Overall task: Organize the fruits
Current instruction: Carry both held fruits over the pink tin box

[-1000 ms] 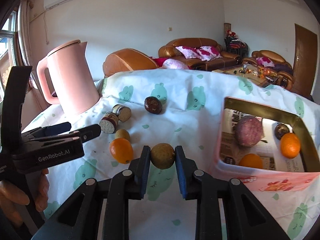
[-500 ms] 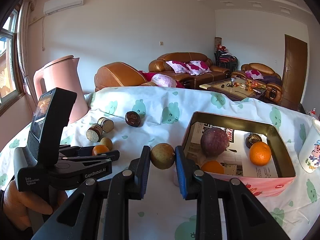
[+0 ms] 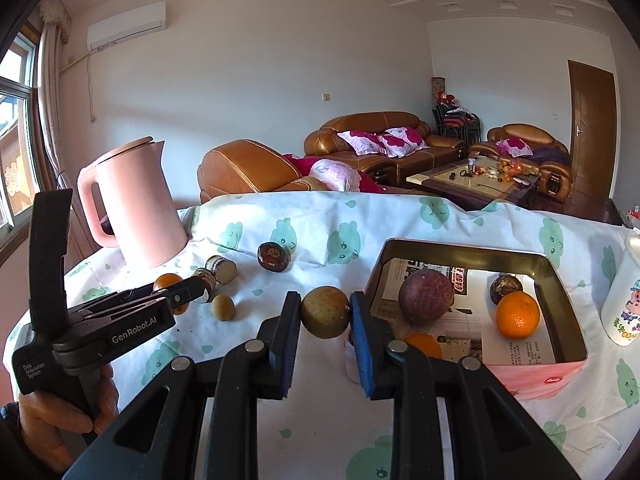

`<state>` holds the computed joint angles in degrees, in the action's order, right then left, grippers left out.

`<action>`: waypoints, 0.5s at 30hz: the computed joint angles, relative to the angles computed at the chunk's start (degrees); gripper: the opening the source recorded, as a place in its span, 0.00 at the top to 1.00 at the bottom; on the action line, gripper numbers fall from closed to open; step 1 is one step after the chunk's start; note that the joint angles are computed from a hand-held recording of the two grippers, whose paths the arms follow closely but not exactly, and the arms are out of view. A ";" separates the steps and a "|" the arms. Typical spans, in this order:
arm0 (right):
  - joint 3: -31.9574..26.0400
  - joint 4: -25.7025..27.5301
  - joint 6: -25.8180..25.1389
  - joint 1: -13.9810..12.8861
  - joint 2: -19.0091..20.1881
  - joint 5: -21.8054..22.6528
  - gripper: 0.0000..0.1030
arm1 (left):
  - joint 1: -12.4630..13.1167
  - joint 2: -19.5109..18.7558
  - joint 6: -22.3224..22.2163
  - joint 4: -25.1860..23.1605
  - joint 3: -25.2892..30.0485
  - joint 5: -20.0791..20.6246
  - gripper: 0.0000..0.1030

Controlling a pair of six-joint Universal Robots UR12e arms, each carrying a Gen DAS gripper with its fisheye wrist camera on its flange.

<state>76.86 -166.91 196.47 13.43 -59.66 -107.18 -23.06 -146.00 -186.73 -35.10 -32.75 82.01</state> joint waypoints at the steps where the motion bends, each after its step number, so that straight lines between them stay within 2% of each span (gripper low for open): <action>1: 0.10 -0.31 -0.43 0.00 -0.06 -0.41 0.74 | -0.39 -0.69 0.90 -0.26 1.52 0.24 0.61; 6: 1.66 -3.26 -1.08 -0.52 -1.09 -3.74 0.74 | -1.84 -3.09 4.53 -2.16 6.81 -1.08 0.61; 11: 4.67 -5.20 2.18 -2.59 -3.19 -6.14 0.74 | -3.24 -6.76 6.95 -5.27 14.38 -3.19 0.61; 13: 5.82 -5.50 3.30 -3.53 -3.99 -6.94 0.74 | -3.91 -9.13 8.56 -7.63 19.11 -3.56 0.61; 15: 6.74 -5.34 4.02 -4.41 -4.65 -7.39 0.74 | -4.56 -13.39 10.24 -12.53 27.68 -3.73 0.61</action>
<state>83.60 -172.25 200.49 9.02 -64.31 -114.57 -27.62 -159.39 -176.49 -47.63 -5.07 78.29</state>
